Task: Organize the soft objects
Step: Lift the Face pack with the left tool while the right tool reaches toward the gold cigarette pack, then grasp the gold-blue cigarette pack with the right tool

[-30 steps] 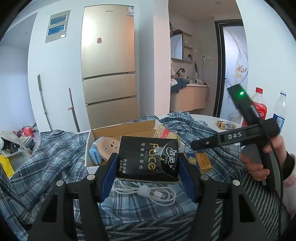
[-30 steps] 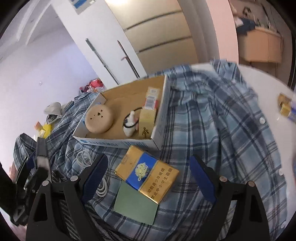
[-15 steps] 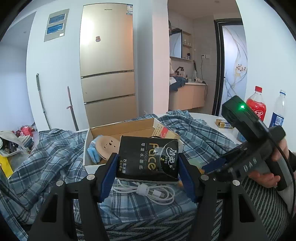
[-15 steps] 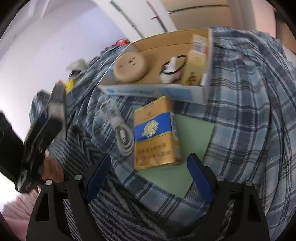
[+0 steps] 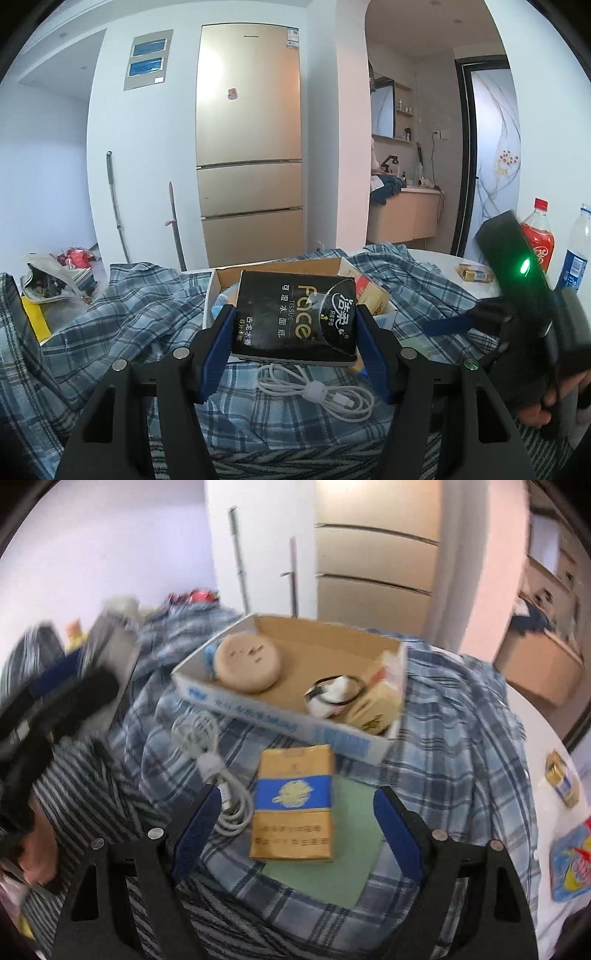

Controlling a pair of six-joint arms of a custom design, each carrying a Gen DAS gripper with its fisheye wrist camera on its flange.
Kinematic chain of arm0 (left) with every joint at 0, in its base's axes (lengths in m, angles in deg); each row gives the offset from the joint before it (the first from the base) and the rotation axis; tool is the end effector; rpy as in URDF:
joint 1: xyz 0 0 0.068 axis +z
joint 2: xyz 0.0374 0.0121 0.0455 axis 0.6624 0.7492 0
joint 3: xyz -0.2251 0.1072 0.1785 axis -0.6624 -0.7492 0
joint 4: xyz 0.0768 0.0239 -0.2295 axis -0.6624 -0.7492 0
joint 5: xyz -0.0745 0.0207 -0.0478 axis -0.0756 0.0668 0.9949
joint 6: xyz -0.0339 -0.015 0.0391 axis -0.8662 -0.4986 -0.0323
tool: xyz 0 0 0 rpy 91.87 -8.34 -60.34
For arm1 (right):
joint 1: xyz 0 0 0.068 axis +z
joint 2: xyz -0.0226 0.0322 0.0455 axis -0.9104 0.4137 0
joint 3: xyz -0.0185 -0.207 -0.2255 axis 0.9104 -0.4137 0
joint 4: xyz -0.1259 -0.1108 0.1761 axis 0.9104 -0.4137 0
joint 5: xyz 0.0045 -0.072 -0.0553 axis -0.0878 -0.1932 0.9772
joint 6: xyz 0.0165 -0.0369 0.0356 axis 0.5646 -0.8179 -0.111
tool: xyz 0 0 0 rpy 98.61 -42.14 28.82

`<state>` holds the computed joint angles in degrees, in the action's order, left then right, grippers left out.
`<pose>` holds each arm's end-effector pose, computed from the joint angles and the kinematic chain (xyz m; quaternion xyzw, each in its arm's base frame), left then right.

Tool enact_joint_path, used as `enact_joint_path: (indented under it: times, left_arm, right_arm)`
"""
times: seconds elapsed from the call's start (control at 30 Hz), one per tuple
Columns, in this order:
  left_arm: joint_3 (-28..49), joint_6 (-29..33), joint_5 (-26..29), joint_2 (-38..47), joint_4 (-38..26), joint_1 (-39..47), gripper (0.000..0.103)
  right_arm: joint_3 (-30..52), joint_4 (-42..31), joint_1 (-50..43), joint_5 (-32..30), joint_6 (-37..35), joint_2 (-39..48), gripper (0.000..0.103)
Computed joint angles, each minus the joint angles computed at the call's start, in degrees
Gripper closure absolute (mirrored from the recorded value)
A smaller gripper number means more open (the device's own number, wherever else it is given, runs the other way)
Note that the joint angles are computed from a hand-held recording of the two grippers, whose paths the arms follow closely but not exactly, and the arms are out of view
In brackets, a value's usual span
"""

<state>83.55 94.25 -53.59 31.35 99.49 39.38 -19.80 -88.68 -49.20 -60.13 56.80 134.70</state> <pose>0.2143 -0.0187 0.2417 0.1513 0.8122 -0.1040 0.5538 0.2689 0.0800 0.2334 -0.1488 0.9305 0.0576 0.3297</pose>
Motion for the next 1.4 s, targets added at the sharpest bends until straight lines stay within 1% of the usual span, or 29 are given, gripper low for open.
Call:
enact_joint_path:
  times: [0.03,0.1,0.17,0.2,0.33,0.47,0.63,0.77,0.9,1.03,1.13,1.33,1.4]
  left_arm:
    - [0.2,0.3,0.0,-0.3,-0.6,0.1,0.038]
    - [0.3,0.7,0.3,-0.6,-1.2,0.5,0.038]
    - [0.4,0.6,0.5,-0.9,-1.4,0.7,0.038]
    - [0.5,0.6,0.4,-0.9,-1.5,0.7,0.038]
    - [1.0,-0.1,-0.5,-0.4,-2.0,-0.2,0.038]
    - [0.7,-0.6,-0.6,-1.2,-1.7,-0.3,0.038]
    - [-0.4,-1.0,-1.7,-2.7,-0.3,-0.7,0.038]
    - [-1.1,-1.6,-2.1,-3.7,0.6,-0.4,0.038]
    - [-2.2,-1.9,-2.8,-4.6,2.5,-0.4,0.038]
    - [-4.6,-1.0,-5.4,-7.3,5.6,-2.4,0.038]
    - [-6.0,0.0,-6.8,-8.7,7.3,-3.8,0.038]
    - [-6.2,-0.3,-7.4,-8.9,7.8,-3.5,0.038]
    - [-5.7,-0.3,-7.4,-9.1,6.7,-3.3,0.038]
  right_arm:
    - [0.1,-0.3,0.8,1.4,-0.6,0.7,0.028]
    - [1.0,-1.4,2.3,4.6,-0.7,2.9,0.034]
    - [1.8,-2.7,2.2,4.4,-1.2,4.5,0.041]
    - [1.5,-2.8,2.1,4.3,-1.2,4.7,0.048]
    - [1.6,-2.5,1.6,4.2,-0.8,5.1,0.052]
    - [0.2,-0.9,1.7,4.5,-0.5,3.2,0.054]
    - [-4.5,4.6,1.3,4.0,0.7,-3.8,0.054]
    - [-8.5,11.0,0.9,4.4,2.5,-9.4,0.054]
    - [-13.2,19.4,1.2,5.5,4.8,-15.0,0.054]
    - [-15.9,24.8,2.9,8.3,5.5,-17.7,0.053]
    - [-17.3,27.6,4.2,11.0,5.4,-18.5,0.053]
    - [-19.2,31.0,6.2,14.5,5.2,-19.8,0.053]
    - [-19.7,31.4,7.2,15.8,5.3,-20.4,0.053]
